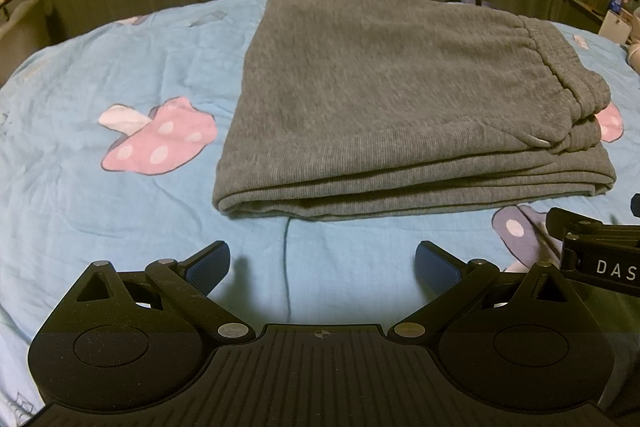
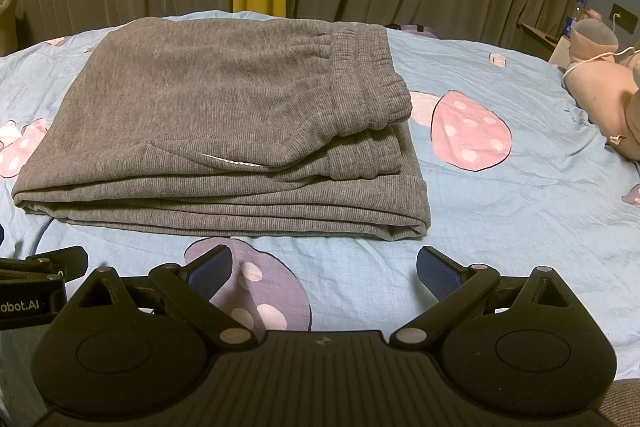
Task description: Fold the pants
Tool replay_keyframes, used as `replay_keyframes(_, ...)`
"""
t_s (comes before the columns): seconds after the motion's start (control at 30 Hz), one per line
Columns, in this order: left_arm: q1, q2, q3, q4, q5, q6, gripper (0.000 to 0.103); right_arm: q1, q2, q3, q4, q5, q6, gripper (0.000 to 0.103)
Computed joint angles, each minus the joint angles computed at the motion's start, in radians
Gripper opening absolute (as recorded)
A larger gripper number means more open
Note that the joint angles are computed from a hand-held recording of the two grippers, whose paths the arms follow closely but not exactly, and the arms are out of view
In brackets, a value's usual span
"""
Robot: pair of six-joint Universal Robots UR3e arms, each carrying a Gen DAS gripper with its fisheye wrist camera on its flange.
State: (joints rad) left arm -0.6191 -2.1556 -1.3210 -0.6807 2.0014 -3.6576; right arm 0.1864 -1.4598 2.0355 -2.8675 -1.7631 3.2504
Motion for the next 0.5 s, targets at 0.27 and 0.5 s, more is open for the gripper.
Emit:
replay_keyframes(0.27, 0.001, 0.001, -0.001, 0.003, -0.002, 0.003, 0.102, 0.0, 0.001, -0.001, 0.0, 0.0, 0.0, 0.099)
replay_keyframes(0.5, 0.002, 0.0, 0.003, -0.001, -0.007, 0.006, 0.102, 0.0, 0.002, -0.001, -0.001, 0.0, 0.001, 0.099)
